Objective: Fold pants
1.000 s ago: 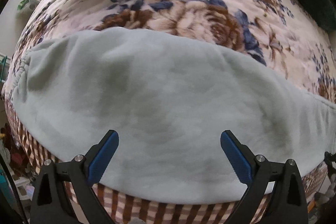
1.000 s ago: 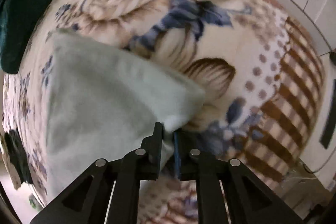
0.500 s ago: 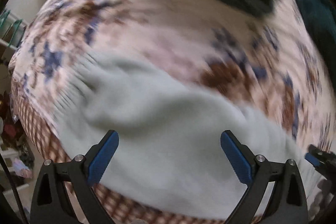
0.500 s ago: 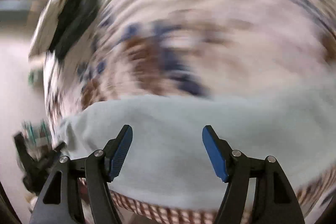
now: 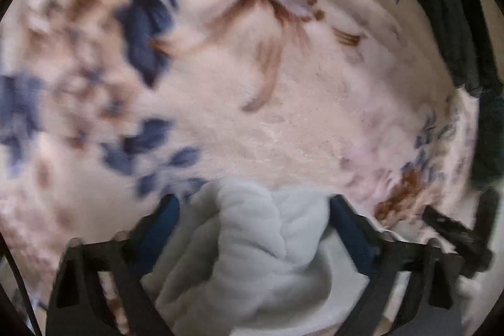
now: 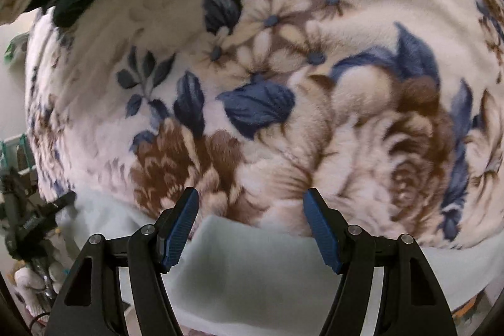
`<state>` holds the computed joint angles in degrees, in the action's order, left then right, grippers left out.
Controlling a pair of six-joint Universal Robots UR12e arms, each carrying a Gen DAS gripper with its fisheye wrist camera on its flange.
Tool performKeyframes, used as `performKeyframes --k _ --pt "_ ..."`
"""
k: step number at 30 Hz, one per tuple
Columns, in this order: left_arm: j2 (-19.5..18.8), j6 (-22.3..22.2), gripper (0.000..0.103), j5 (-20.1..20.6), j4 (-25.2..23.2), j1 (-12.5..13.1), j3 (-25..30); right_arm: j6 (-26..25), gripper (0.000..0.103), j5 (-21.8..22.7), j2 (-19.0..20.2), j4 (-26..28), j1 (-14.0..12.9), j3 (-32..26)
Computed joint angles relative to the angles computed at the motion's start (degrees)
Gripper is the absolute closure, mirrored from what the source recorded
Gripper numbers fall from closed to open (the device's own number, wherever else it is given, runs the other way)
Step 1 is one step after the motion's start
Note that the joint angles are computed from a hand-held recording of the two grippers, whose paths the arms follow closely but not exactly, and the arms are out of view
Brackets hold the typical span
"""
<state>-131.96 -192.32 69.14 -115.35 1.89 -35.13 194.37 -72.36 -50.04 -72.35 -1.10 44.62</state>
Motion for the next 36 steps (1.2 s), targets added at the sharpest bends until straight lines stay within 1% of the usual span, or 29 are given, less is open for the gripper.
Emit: performKeyframes --k 1,2,4,5,6,7,8,9,10,12,13,15,16,17,19,21,22,23,24,25,26,27,28,29,30,31,32,35,36 --pt "1.0 0.4 0.038 1.0 2.5 -0.1 -2.0 0.8 0.032 0.4 0.2 -0.2 0.2 0.1" --pt "2.2 1.6 0.051 2.0 5.1 -0.3 -4.0 1.3 0.032 0.8 0.2 -0.2 0.2 0.3" --pt "5.1 2.0 0.06 3.6 11.2 -0.5 -8.0 2.4 0.032 1.0 0.0 -0.2 0.4 1.1" --pt "6.4 2.0 0.067 4.6 14.3 -0.6 -9.9 2.7 0.032 0.9 -0.3 -0.5 0.4 1.6" --pt "7.4 1.2 0.067 5.3 17.0 -0.5 -11.7 3.1 0.032 0.7 -0.7 -1.2 0.5 2.4" --pt "7.9 0.4 0.067 4.7 18.0 -0.1 -12.8 3.3 0.032 0.4 -1.0 -1.4 0.4 2.9" --pt "7.9 -2.6 0.067 2.6 17.3 0.5 -13.8 3.4 0.032 0.0 -1.3 -1.5 0.3 3.4" --pt "8.1 -4.9 0.067 1.6 18.1 0.7 -14.6 3.6 0.032 -0.3 -1.7 -1.7 0.1 3.9" --pt "7.5 -4.8 0.066 2.1 17.6 0.5 -13.5 3.6 0.032 -0.1 -2.2 -1.9 -0.2 4.7" --pt "5.8 -1.8 0.061 5.1 14.3 -0.6 -9.3 3.1 0.032 0.9 -2.8 -1.6 -0.8 5.4" --pt "5.7 -1.9 0.055 5.4 13.7 -0.8 -8.5 2.5 0.032 1.6 -3.1 -1.7 -1.2 5.8" --pt "5.4 -2.7 0.052 8.3 11.9 -1.5 -5.8 0.0 0.032 3.8 -3.5 -1.6 -2.3 6.3" --pt "5.7 -3.0 0.047 9.1 12.0 -1.7 -5.6 -1.6 0.032 5.1 -3.4 -1.1 -2.8 6.2" --pt "6.1 -3.2 0.033 10.2 12.0 -2.1 -5.1 -3.1 0.032 6.2 -3.2 -0.4 -3.2 5.9" --pt "6.7 -4.7 0.021 12.3 11.5 -2.9 -4.1 -7.6 0.032 9.7 -2.2 3.2 -4.5 4.9" --pt "6.9 -6.9 0.021 11.8 11.7 -3.1 -3.5 -12.8 0.032 14.3 -0.6 8.5 -5.4 3.3" --pt "6.7 -8.1 0.021 11.5 11.3 -3.4 -2.9 -16.8 0.032 15.7 0.5 12.2 -5.7 2.1" --pt "6.3 -8.5 0.021 10.5 10.5 -3.6 -1.9 -20.5 0.032 16.1 1.3 14.8 -5.7 1.3" --pt "5.3 -8.7 0.021 9.4 8.7 -4.1 -0.1 -25.6 0.032 16.1 2.3 18.4 -5.6 0.0" --pt "5.2 -8.5 0.021 8.1 7.4 -4.2 0.2 -28.5 0.032 16.2 2.8 20.4 -5.4 -0.5" --pt "4.8 -8.7 0.021 5.6 6.2 -4.6 0.8 -30.9 0.038 16.3 3.0 22.1 -5.4 -0.8" --pt "4.3 -9.5 0.021 3.6 4.6 -5.1 1.4 -32.5 0.046 16.8 2.4 21.9 -5.4 0.0" --pt "3.7 -10.3 0.021 2.1 2.9 -5.5 2.3 -33.7 0.065 17.3 1.6 21.2 -5.4 0.9" --pt "3.4 -11.4 0.021 0.1 1.6 -5.9 2.6 -34.5 0.078 17.5 1.0 20.9 -5.5 1.5" --pt "3.4 -12.7 0.021 -1.7 1.1 -6.2 2.1 -34.5 0.081 17.7 -0.1 19.7 -5.6 2.6" --pt "3.3 -13.9 0.021 -2.3 0.2 -6.6 2.2 -34.6 0.087 18.2 -0.9 19.0 -5.9 3.5" --pt "3.0 -14.5 0.021 -2.3 -0.4 -6.9 2.6 -34.9 0.09 18.7 -1.8 18.3 -6.1 4.5" --pt "3.0 -16.3 0.021 -0.4 -0.2 -7.9 2.4 -36.7 0.093 21.6 -5.6 16.4 -6.9 8.6" --pt "3.0 -16.9 0.021 -0.5 0.2 -8.0 1.9 -37.9 0.093 22.3 -6.6 16.8 -7.2 9.4"
